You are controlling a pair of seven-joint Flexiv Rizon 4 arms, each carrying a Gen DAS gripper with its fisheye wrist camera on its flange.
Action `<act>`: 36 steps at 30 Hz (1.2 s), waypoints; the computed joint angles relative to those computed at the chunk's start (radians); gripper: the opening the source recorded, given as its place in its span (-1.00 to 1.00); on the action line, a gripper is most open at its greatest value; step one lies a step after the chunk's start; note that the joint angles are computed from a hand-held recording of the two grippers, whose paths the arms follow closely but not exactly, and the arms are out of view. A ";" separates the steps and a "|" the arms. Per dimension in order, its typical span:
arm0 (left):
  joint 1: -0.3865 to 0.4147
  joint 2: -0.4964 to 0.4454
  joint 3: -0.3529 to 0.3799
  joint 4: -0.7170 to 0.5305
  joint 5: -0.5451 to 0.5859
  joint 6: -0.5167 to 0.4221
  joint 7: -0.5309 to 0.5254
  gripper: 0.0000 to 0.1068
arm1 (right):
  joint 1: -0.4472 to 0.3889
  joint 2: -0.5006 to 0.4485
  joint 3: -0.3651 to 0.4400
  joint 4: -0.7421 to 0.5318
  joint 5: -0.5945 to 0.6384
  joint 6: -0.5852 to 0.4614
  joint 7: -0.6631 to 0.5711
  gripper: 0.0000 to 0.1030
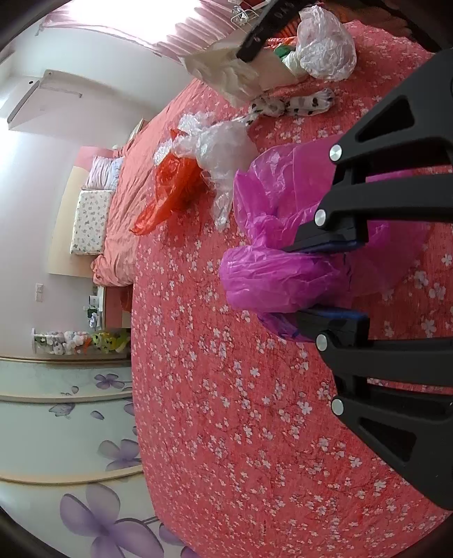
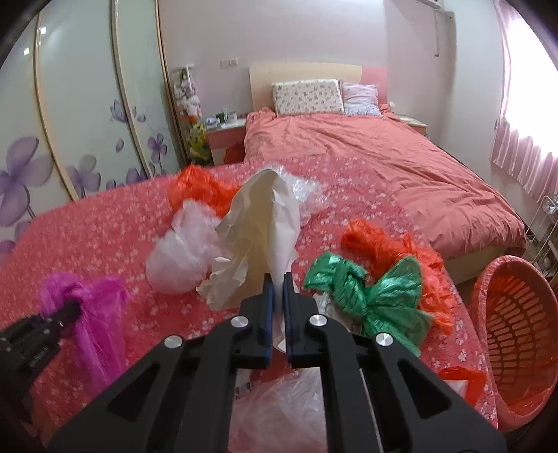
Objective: Collect trash
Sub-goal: 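Grasp the white crumpled bag with the right tool, then carry both bags over the orange basket and open both tools to drop them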
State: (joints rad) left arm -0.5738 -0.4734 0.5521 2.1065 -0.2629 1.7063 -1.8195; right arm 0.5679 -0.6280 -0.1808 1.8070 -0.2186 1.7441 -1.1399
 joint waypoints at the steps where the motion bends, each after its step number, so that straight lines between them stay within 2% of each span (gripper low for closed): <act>1: -0.003 0.001 0.003 -0.001 0.001 0.000 0.000 -0.54 | -0.006 0.008 0.004 0.007 0.006 0.019 -0.001 -0.87; 6: -0.030 0.004 0.019 -0.010 0.002 0.004 -0.003 -0.55 | -0.017 0.045 0.003 0.036 0.036 0.058 -0.015 -0.87; 14: -0.131 -0.003 0.087 -0.055 0.011 -0.010 -0.008 -0.54 | -0.001 0.092 -0.042 0.087 0.091 0.091 -0.059 -0.87; 20: -0.181 -0.009 0.095 -0.107 0.043 -0.026 -0.025 -0.55 | -0.017 0.122 -0.063 0.139 0.143 0.112 -0.096 -0.87; 28: -0.139 -0.012 -0.035 -0.224 0.118 -0.053 -0.042 -0.55 | -0.045 0.157 -0.124 0.209 0.236 0.146 -0.147 -0.87; 31: -0.144 -0.030 -0.060 -0.280 0.155 -0.067 -0.053 -0.55 | -0.055 0.159 -0.150 0.222 0.271 0.153 -0.161 -0.87; 36: -0.089 -0.056 -0.174 -0.363 0.202 -0.093 -0.049 -0.54 | -0.099 0.152 -0.177 0.228 0.310 0.146 -0.165 -0.86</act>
State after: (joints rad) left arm -0.6629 -0.5291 0.3785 1.7438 -0.0608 1.6131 -1.8685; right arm 0.4685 -0.4758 -0.3577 2.0348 0.0918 1.8900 -1.3049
